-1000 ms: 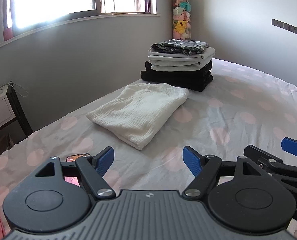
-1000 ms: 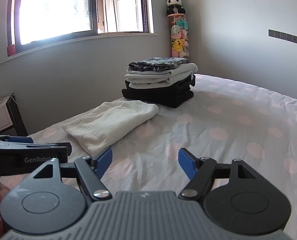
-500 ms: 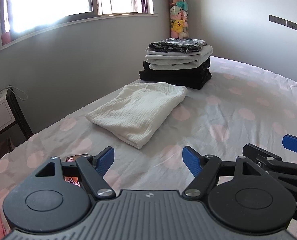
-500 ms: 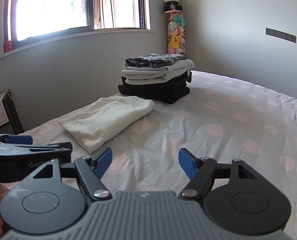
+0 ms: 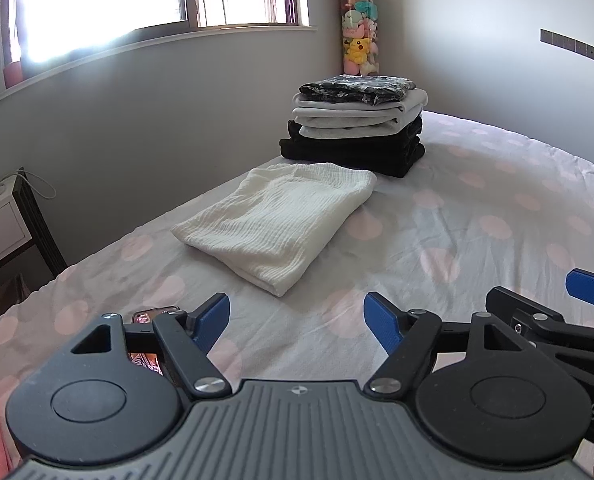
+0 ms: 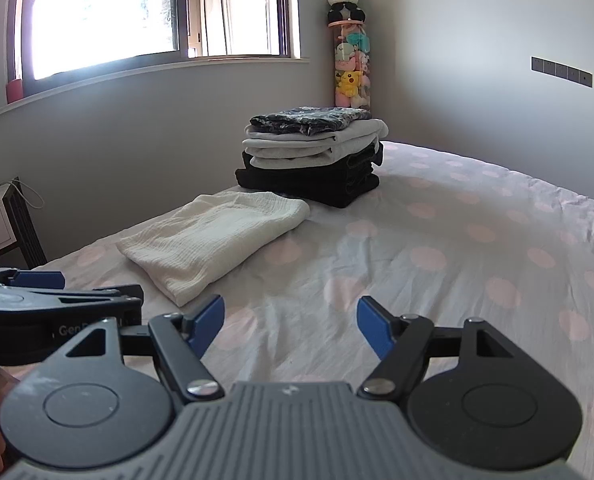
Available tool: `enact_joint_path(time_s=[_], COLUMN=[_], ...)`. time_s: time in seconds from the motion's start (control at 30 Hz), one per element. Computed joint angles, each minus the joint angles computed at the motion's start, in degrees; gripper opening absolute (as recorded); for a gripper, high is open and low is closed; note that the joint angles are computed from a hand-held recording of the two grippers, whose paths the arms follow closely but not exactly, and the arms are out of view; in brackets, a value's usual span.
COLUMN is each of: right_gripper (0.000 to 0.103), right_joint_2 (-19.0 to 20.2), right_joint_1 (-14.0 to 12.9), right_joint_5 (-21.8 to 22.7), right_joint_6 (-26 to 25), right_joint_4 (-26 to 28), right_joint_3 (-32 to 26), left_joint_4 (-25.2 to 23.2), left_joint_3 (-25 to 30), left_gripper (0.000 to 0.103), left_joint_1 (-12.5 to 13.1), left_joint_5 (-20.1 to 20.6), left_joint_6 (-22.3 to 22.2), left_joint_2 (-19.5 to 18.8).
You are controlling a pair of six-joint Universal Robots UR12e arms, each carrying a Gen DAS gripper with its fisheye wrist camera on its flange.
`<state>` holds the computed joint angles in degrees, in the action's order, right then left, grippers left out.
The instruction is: Fold clothes
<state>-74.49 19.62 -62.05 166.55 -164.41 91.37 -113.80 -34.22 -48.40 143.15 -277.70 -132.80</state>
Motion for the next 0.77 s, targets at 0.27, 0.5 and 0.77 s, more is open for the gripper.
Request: enact_joint_path(time_s=[0.27, 0.5, 0.77], right_gripper=[0.076, 0.076, 0.076], right_joint_2=[-0.03, -0.04, -0.01], right_joint_1=[0.04, -0.07, -0.11], right_joint_5=[0.26, 0.48, 0.90], right_joint_6=[-0.05, -0.25, -0.29], right_joint_4=[-0.01, 0.53, 0.88], right_joint_3=[0.02, -0.04, -0.12], left_joint_4=[0.12, 0.27, 0.40], left_joint_3=[-0.43, -0.46, -0.61], left_gripper=[0.087, 0.084, 0.084], left_joint_1=[-0.04, -0.11, -0.20], left_joint_5=[-0.30, -0.33, -0.34], left_joint_6=[-0.18, 0.22, -0.12], left_joint_2=[0.30, 0.26, 0.32])
